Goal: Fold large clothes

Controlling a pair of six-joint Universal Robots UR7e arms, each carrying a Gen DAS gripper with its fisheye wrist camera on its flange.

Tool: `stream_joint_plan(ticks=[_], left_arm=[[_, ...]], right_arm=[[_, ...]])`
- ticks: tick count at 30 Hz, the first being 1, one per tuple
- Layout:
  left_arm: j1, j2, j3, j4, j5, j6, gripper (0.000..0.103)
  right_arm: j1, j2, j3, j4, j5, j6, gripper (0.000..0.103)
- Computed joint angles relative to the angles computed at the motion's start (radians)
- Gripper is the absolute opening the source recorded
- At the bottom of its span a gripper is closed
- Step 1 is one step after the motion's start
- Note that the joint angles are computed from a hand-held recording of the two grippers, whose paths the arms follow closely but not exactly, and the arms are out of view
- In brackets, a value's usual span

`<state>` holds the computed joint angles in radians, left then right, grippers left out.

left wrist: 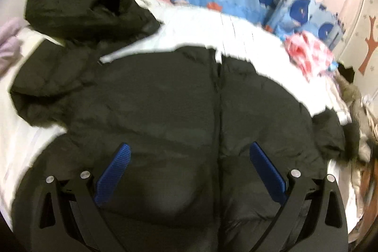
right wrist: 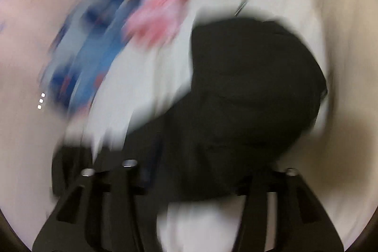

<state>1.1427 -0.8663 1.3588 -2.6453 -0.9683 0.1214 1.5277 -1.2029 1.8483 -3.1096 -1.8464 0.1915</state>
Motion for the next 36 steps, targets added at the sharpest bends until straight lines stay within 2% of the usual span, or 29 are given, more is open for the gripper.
stream_joint_plan(ticks=[3, 4, 8, 10, 12, 13, 14, 15, 16, 17, 18, 19, 20, 22, 23, 24, 25, 26, 28, 29, 30, 31, 33, 34, 35, 36], left_arm=[[0.001, -0.085, 0.051, -0.012, 0.008, 0.017, 0.097], [0.002, -0.114, 0.074, -0.02, 0.024, 0.03, 0.097], [0.011, -0.225, 0.159, -0.012, 0.143, 0.08, 0.097], [0.022, -0.291, 0.193, 0.026, 0.165, 0.059, 0.097], [0.03, -0.356, 0.228, 0.026, 0.172, 0.057, 0.097], [0.031, -0.384, 0.245, 0.021, 0.176, 0.062, 0.097], [0.033, -0.411, 0.261, 0.023, 0.177, 0.064, 0.097], [0.035, -0.428, 0.272, 0.021, 0.173, 0.063, 0.097], [0.037, -0.452, 0.29, 0.024, 0.166, 0.055, 0.097], [0.045, -0.474, 0.3, 0.039, 0.152, 0.039, 0.097], [0.049, -0.487, 0.305, 0.056, 0.143, 0.025, 0.097], [0.057, -0.498, 0.308, 0.074, 0.135, 0.011, 0.097], [0.064, -0.509, 0.312, 0.091, 0.129, -0.005, 0.097], [0.082, -0.521, 0.315, 0.125, 0.104, -0.03, 0.097], [0.087, -0.522, 0.314, 0.138, 0.097, -0.035, 0.097], [0.092, -0.524, 0.316, 0.147, 0.092, -0.037, 0.097], [0.093, -0.526, 0.32, 0.153, 0.09, -0.038, 0.097], [0.093, -0.526, 0.322, 0.159, 0.088, -0.035, 0.097], [0.089, -0.524, 0.326, 0.174, 0.088, -0.029, 0.097], [0.086, -0.525, 0.33, 0.177, 0.085, -0.029, 0.097], [0.082, -0.53, 0.337, 0.179, 0.076, -0.033, 0.097], [0.08, -0.536, 0.343, 0.183, 0.065, -0.036, 0.097], [0.067, -0.553, 0.36, 0.193, 0.052, -0.042, 0.097], [0.061, -0.561, 0.369, 0.195, 0.052, -0.043, 0.097], [0.056, -0.569, 0.376, 0.199, 0.051, -0.044, 0.097], [0.05, -0.581, 0.384, 0.206, 0.048, -0.045, 0.097]], right_arm=[[0.056, -0.067, 0.202, 0.068, 0.156, -0.014, 0.07], [0.082, -0.078, 0.241, 0.122, 0.173, -0.007, 0.073], [0.158, -0.087, 0.3, 0.251, 0.148, 0.026, 0.077], [0.195, -0.094, 0.292, 0.299, 0.081, 0.061, 0.077], [0.222, -0.125, 0.321, 0.223, 0.013, 0.083, 0.077], [0.241, -0.153, 0.354, 0.129, -0.067, 0.099, 0.077], [0.243, -0.173, 0.389, 0.024, -0.105, 0.083, 0.077], [0.231, -0.223, 0.429, -0.081, -0.102, 0.078, 0.077], [0.214, -0.282, 0.481, -0.186, -0.056, 0.115, 0.077], [0.162, -0.368, 0.555, -0.29, 0.031, 0.191, 0.078], [0.125, -0.413, 0.618, -0.395, 0.077, 0.234, 0.079], [0.099, -0.454, 0.672, -0.482, 0.093, 0.272, 0.084], [0.088, -0.482, 0.711, -0.528, 0.095, 0.272, 0.085], [0.112, -0.558, 0.761, -0.493, 0.034, 0.239, 0.085], [0.102, -0.613, 0.778, -0.413, 0.053, 0.229, 0.086], [0.082, -0.641, 0.788, -0.309, 0.115, 0.234, 0.092], [0.059, -0.641, 0.798, -0.216, 0.197, 0.234, 0.093], [0.063, -0.618, 0.798, -0.165, 0.237, 0.233, 0.093], [0.098, -0.494, 0.732, -0.041, 0.263, 0.19, 0.093], [0.111, -0.412, 0.687, -0.007, 0.265, 0.169, 0.093], [0.148, -0.338, 0.668, -0.013, 0.239, 0.186, 0.093], [0.145, -0.248, 0.608, -0.003, 0.253, 0.163, 0.093], [0.155, -0.124, 0.502, 0.078, 0.228, 0.139, 0.092], [0.151, -0.087, 0.475, 0.084, 0.233, 0.128, 0.084], [0.147, -0.051, 0.46, 0.053, 0.25, 0.12, 0.055], [0.153, -0.05, 0.462, 0.014, 0.237, 0.136, 0.021]])
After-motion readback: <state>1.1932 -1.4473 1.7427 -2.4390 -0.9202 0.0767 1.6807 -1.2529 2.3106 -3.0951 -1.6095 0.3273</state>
